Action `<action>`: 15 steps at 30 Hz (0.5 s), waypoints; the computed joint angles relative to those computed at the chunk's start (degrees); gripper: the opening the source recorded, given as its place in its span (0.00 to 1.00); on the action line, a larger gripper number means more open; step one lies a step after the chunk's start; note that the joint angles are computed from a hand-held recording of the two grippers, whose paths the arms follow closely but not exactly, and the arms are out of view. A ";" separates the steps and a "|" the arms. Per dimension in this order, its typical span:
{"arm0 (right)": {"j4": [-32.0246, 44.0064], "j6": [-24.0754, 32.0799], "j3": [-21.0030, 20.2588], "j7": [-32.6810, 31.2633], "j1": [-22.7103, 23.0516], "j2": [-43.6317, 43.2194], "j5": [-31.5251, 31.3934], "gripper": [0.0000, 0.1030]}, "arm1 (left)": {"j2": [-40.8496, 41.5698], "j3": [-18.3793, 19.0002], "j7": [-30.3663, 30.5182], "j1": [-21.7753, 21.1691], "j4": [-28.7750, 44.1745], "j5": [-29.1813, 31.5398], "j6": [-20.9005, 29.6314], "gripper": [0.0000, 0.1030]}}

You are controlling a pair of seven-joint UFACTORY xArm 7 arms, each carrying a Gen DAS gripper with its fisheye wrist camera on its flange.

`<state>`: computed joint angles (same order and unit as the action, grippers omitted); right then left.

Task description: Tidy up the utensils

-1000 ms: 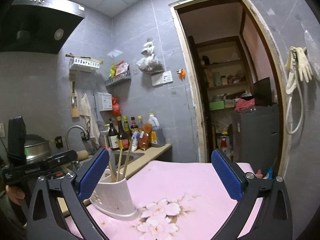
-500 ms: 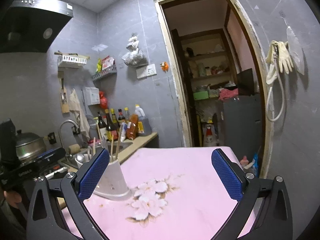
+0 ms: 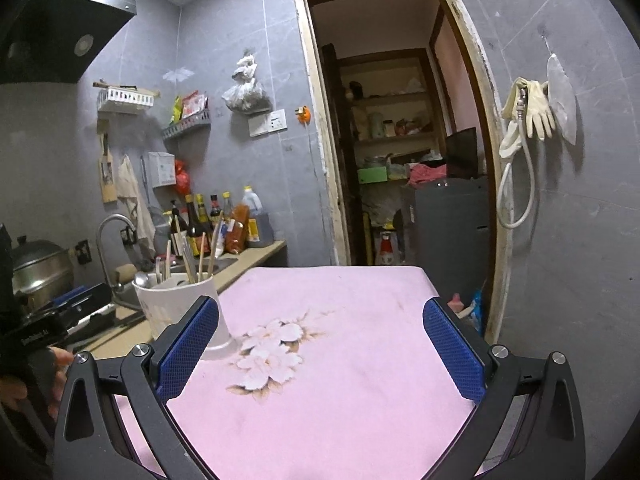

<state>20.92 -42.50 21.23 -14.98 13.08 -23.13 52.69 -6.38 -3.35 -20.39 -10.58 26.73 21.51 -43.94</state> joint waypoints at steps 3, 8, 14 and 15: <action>-0.34 -0.38 1.27 -1.65 0.19 -0.44 2.75 1.00 | -0.75 -0.61 1.01 -0.25 -1.38 -1.79 0.23 0.97; -0.73 -1.24 2.36 -4.23 1.73 -0.62 7.29 1.00 | -1.98 -1.19 3.03 -0.87 -3.39 -4.27 0.80 0.97; -0.36 -4.74 3.43 -9.69 5.45 0.75 16.00 1.00 | -2.49 -3.39 8.72 -1.99 -6.41 -12.07 -0.61 0.97; -0.12 -6.10 3.76 -10.90 6.16 1.37 17.92 1.00 | -2.32 -3.66 9.26 -2.26 -7.08 -13.46 -1.56 0.97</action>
<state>20.80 -48.60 24.99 -25.87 19.24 -21.76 70.60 -8.70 -7.01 -11.13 -12.84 19.65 8.05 -45.50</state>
